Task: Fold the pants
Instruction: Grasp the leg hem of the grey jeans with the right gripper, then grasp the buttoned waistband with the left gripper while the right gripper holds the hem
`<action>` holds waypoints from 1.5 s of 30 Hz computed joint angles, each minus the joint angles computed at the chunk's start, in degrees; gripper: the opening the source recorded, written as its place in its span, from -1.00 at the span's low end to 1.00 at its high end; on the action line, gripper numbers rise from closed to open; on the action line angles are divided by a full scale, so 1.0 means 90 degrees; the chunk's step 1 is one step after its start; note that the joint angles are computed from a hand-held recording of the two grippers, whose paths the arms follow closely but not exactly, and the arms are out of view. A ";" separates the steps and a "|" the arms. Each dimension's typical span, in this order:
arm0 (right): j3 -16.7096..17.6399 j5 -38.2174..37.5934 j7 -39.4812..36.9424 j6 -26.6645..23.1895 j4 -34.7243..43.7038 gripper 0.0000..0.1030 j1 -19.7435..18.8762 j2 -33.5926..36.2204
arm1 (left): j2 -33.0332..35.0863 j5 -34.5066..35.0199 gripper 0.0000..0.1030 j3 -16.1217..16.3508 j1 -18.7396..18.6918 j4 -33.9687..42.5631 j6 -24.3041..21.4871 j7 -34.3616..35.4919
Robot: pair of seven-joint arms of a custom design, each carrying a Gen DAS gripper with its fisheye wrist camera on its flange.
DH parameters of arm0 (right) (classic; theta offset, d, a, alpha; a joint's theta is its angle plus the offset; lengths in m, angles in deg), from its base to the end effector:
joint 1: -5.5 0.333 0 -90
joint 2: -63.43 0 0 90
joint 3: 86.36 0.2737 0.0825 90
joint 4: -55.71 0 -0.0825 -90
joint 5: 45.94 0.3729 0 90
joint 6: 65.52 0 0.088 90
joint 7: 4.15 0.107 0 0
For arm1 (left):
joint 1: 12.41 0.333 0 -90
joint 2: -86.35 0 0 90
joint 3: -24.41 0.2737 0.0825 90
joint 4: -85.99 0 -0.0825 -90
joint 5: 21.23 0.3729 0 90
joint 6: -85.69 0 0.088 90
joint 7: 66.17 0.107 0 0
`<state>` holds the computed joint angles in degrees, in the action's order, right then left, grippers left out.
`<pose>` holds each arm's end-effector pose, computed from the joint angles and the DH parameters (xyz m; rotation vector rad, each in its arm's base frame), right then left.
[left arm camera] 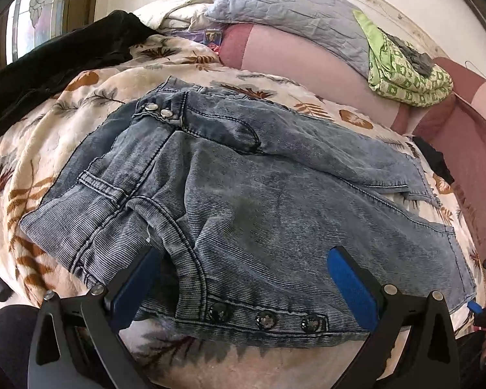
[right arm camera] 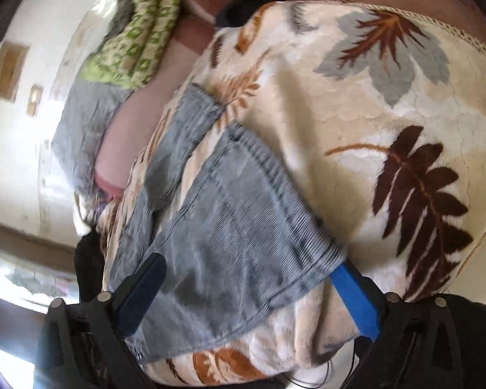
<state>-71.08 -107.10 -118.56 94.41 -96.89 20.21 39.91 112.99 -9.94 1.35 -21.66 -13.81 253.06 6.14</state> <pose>0.3502 0.2430 0.3707 -0.3777 2.3151 -0.2058 0.5869 -0.3436 0.3849 -1.5981 2.2184 -1.0410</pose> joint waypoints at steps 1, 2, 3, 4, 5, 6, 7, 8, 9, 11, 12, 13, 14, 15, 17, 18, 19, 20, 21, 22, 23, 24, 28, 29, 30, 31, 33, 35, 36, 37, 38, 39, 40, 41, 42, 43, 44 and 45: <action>-0.0064 0.0202 -0.0174 -0.0120 -0.0030 0.72 0.0076 -0.0035 | 0.0018 -0.0019 1.00 -0.0014 0.0022 0.0019 -0.0009 0.0014; -0.0226 0.0702 -0.0786 -0.0407 -0.0006 0.46 0.0306 -0.0067 | 0.0044 -0.0033 1.00 -0.0005 0.0022 0.0055 -0.0053 -0.0005; -0.0348 0.1085 -0.1348 -0.0631 0.0079 0.22 0.0465 -0.0036 | 0.0061 -0.0066 1.00 -0.0024 0.0046 0.0067 -0.0077 0.0004; -0.0549 0.1647 -0.2149 -0.0912 0.0201 -0.40 0.0702 0.0026 | 0.0083 -0.0091 1.00 -0.0039 0.0070 0.0081 -0.0079 0.0025; -0.0653 0.2036 -0.2674 -0.1063 0.0288 -0.53 0.0823 0.0070 | 0.0102 -0.0116 1.00 -0.0051 0.0085 0.0092 -0.0087 0.0033; -0.0689 0.2273 -0.3087 -0.1231 0.0378 -0.56 0.0885 0.0103 | 0.0113 -0.0121 1.00 -0.0042 0.0078 0.0107 -0.0110 0.0025; -0.0694 0.2609 -0.3746 -0.1754 0.0645 -0.65 0.1009 0.0187 | 0.0117 -0.0082 1.00 0.0005 0.0033 0.0121 -0.0123 -0.0005; -0.0582 0.2717 -0.4172 -0.2312 0.0932 -0.67 0.1047 0.0268 | 0.0100 0.0033 1.00 0.0127 -0.0078 0.0122 -0.0133 -0.0093; -0.0423 0.2724 -0.4606 -0.3008 0.1326 -0.68 0.1082 0.0403 | 0.0087 0.0116 1.00 0.0197 -0.0144 0.0118 -0.0137 -0.0145; -0.0196 0.2577 -0.5052 -0.3878 0.1815 -0.68 0.1130 0.0585 | 0.0052 0.0315 1.00 0.0342 -0.0282 0.0101 -0.0128 -0.0264; -0.0173 0.2560 -0.5156 -0.4059 0.1910 -0.68 0.1161 0.0649 | 0.0034 0.0426 1.00 0.0420 -0.0354 0.0087 -0.0106 -0.0338; -0.0218 0.2633 -0.5317 -0.4132 0.1944 -0.68 0.1195 0.0727 | 0.0024 0.0502 1.00 0.0461 -0.0391 0.0082 -0.0101 -0.0389; -0.0391 0.2995 -0.5824 -0.4129 0.2020 -0.62 0.1251 0.0962 | 0.0027 0.0577 1.00 0.0502 -0.0432 0.0102 -0.0127 -0.0442; -0.0646 0.3540 -0.6336 -0.3880 0.1977 -0.53 0.1314 0.1149 | 0.0040 0.0658 1.00 0.0552 -0.0485 0.0145 -0.0199 -0.0497; -0.0630 0.3558 -0.6353 -0.3696 0.1822 -0.34 0.1230 0.0956 | 0.0042 0.0718 1.00 0.0530 -0.0485 0.0222 -0.0376 -0.0453; -0.0583 0.3417 -0.6310 -0.3723 0.1779 -0.24 0.1194 0.0757 | -0.0040 0.0788 1.00 0.0549 -0.0494 0.0180 -0.0358 -0.0423; -0.0497 0.3232 -0.6120 -0.3891 0.1766 0.01 0.1134 0.0524 | -0.0097 0.0848 1.00 0.0589 -0.0514 0.0143 -0.0295 -0.0448; -0.0421 0.3022 -0.5974 -0.4074 0.1800 0.34 0.1061 0.0360 | -0.0215 0.0970 1.00 0.0680 -0.0568 0.0083 -0.0195 -0.0530; -0.0391 0.2783 -0.5924 -0.4092 0.1808 0.44 0.0989 0.0245 | -0.0264 0.1033 1.00 0.0700 -0.0569 0.0087 -0.0140 -0.0531; -0.0459 0.2527 -0.6033 -0.3878 0.1791 0.48 0.0899 0.0164 | -0.0261 0.1071 1.00 0.0697 -0.0551 0.0126 -0.0096 -0.0495; -0.0609 0.2513 -0.6269 -0.3624 0.1834 0.48 0.0833 0.0214 | -0.0232 0.1144 1.00 0.0730 -0.0561 0.0223 -0.0073 -0.0470; -0.0811 0.2532 -0.6511 -0.3140 0.1799 0.48 0.0748 0.0281 | -0.0140 0.1238 1.00 0.0806 -0.0609 0.0425 -0.0149 -0.0477; -0.1349 0.2976 -0.7395 -0.1609 0.2045 0.48 0.0309 0.1127 | 0.0338 0.1313 1.00 0.1084 -0.0696 0.1297 -0.0643 -0.0770; -0.1424 0.3278 -0.7763 -0.1625 0.2262 0.48 0.0259 0.1442 | 0.0456 0.1120 1.00 0.1053 -0.0573 0.1492 -0.0801 -0.0851; -0.1474 0.3585 -0.8121 -0.1786 0.2534 0.48 0.0204 0.1789 | 0.0539 0.0875 1.00 0.0936 -0.0400 0.1590 -0.0882 -0.0832; -0.1486 0.3932 -0.8407 -0.1930 0.2630 0.47 0.0174 0.1962 | 0.0621 0.0624 1.00 0.0807 -0.0226 0.1659 -0.0964 -0.0775; -0.1570 0.4701 -0.9075 -0.2025 0.2836 0.19 0.0191 0.2394 | 0.0834 0.0304 1.00 0.0662 -0.0044 0.1875 -0.1314 -0.0618; -0.1355 0.4306 -0.9120 -0.2521 0.3192 -0.28 0.0130 0.2569 | 0.1263 0.0245 0.98 0.0782 -0.0159 0.2479 -0.2224 -0.0426; -0.1313 0.4243 -0.9143 -0.2600 0.3286 -0.53 0.0140 0.2578 | 0.1322 0.0382 0.97 0.0859 -0.0241 0.2556 -0.2305 -0.0362; -0.1258 0.4076 -0.9100 -0.2892 0.3482 -0.63 0.0174 0.2635 | 0.1237 0.0719 0.97 0.1095 -0.0457 0.2439 -0.2160 -0.0451; -0.1148 0.3607 -0.9062 -0.3537 0.3901 -0.63 0.0278 0.2781 | 0.1220 0.0919 0.96 0.1226 -0.0596 0.2441 -0.2180 -0.0537; -0.1085 0.3238 -0.9070 -0.4016 0.4209 -0.63 0.0376 0.2904 | 0.1222 0.0997 0.93 0.1259 -0.0632 0.2421 -0.2144 -0.0568; -0.1003 0.2736 -0.8996 -0.4548 0.4548 -0.63 0.0530 0.3045 | 0.1218 0.1030 0.93 0.1269 -0.0635 0.2391 -0.2111 -0.0602; -0.0975 0.2448 -0.8915 -0.4822 0.4762 -0.63 0.0641 0.3160 | 0.1221 0.1023 0.93 0.1252 -0.0610 0.2374 -0.2078 -0.0607; -0.0981 0.2258 -0.8912 -0.5074 0.4967 -0.63 0.0717 0.3268 | 0.1215 0.1022 0.93 0.1239 -0.0595 0.2359 -0.2064 -0.0612; -0.0980 0.2110 -0.8927 -0.5330 0.5171 -0.63 0.0802 0.3453 | 0.1206 0.1038 0.93 0.1240 -0.0594 0.2338 -0.2047 -0.0624; -0.0986 0.2115 -0.9198 -0.5747 0.5495 -0.54 0.0875 0.3814 | 0.1197 0.1079 0.93 0.1260 -0.0607 0.2310 -0.2012 -0.0652; -0.1026 0.2346 -0.9522 -0.5951 0.5686 -0.46 0.0886 0.4073 | 0.1186 0.1128 0.93 0.1283 -0.0626 0.2291 -0.1995 -0.0681</action>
<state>-80.31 -85.99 -204.26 40.86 -45.72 28.18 76.57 123.67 0.21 12.89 -27.29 6.80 235.10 0.01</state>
